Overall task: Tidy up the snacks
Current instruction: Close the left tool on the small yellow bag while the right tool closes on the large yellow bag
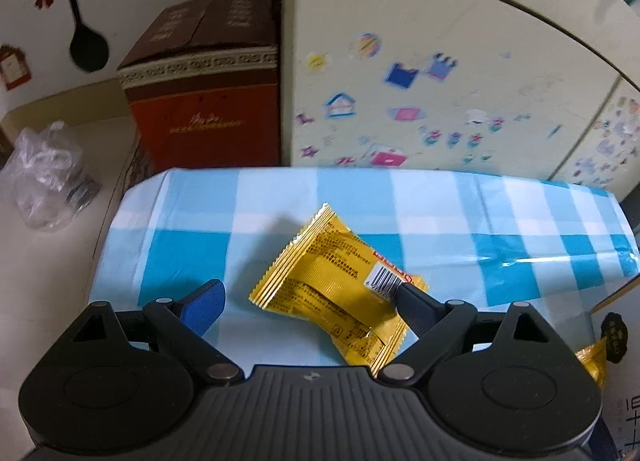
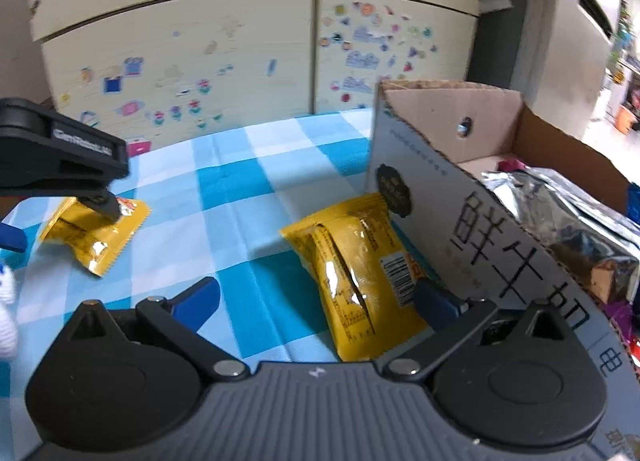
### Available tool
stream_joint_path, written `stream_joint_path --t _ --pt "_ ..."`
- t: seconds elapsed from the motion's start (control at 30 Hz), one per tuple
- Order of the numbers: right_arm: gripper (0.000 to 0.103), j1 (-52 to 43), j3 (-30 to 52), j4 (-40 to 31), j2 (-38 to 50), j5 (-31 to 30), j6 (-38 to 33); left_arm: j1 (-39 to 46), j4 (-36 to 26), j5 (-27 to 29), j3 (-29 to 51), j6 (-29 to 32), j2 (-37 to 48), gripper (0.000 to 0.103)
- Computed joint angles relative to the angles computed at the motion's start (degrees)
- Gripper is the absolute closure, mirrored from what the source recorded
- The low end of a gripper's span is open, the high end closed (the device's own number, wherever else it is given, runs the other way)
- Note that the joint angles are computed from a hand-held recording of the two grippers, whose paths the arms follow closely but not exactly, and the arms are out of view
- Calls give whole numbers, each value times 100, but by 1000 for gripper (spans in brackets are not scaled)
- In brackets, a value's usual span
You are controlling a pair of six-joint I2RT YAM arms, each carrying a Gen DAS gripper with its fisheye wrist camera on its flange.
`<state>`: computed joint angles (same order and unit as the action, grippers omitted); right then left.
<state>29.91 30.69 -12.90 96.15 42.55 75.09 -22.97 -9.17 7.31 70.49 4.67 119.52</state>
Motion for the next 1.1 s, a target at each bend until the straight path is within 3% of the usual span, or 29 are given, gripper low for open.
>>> stream_joint_path --t 0.2,0.3,0.37,0.77,0.87,0.93,1.1 --pt "1 108 -210 488 -249 -132 -529 179 -329 -80 186 191 73 4" --pt "1 265 -176 313 -243 167 -224 309 -667 104 445 125 148 4" --pt "1 286 -117 124 -181 351 -46 322 -527 81 402 1 84 4" --pt "1 -407 -614 1381 -338 -77 -1140 -70 -159 -626 321 -599 152 1" --pt "8 -341 -656 1407 -358 -59 -1078 24 -348 -492 440 -498 259 2" --pt "25 -329 -706 1499 -421 -131 -1154 95 -484 -414 463 -359 284 2" --pt "29 -227 -778 1704 -567 -295 -1297 322 -975 -274 639 73 271 5"
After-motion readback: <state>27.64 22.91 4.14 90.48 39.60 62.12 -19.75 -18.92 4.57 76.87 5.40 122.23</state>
